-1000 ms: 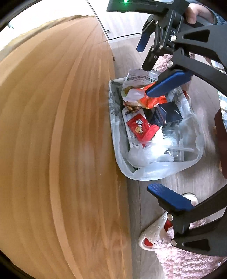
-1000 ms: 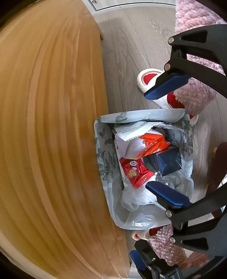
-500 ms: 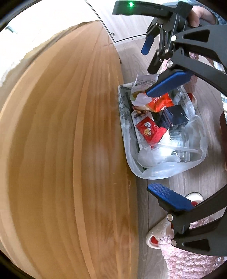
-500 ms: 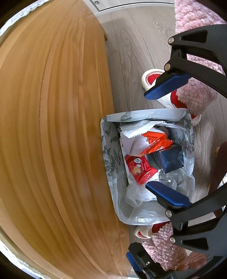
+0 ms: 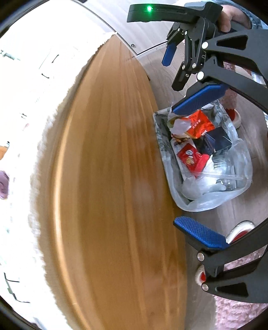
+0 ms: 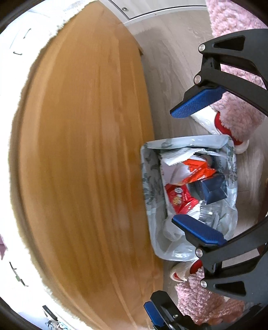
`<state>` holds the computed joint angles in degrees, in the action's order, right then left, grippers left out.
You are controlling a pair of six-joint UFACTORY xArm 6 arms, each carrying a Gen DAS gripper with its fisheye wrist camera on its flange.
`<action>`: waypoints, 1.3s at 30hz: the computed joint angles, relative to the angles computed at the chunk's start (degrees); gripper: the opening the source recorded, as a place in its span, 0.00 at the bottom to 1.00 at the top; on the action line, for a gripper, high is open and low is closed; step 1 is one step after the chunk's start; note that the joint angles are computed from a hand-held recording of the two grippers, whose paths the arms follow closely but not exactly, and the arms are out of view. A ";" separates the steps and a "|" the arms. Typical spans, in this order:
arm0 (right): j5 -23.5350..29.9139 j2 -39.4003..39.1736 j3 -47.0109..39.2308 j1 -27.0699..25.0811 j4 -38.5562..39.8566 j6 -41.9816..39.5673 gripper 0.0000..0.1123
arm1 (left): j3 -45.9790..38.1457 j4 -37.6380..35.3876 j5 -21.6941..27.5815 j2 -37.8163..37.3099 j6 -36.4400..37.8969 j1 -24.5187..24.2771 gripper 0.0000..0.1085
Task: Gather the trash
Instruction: 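Raise both open tools out of the bin toward the trash on the bed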
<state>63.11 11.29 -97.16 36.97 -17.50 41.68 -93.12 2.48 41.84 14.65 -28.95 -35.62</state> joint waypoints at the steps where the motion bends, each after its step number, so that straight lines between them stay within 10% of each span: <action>1: -0.40 -0.31 0.12 0.06 -0.58 0.17 0.80 | 0.08 0.01 -0.60 -0.33 0.23 -0.06 0.88; 39: -17.53 1.57 -12.90 -3.50 -23.10 9.59 0.80 | -20.78 18.72 -8.37 5.04 -4.57 2.23 0.88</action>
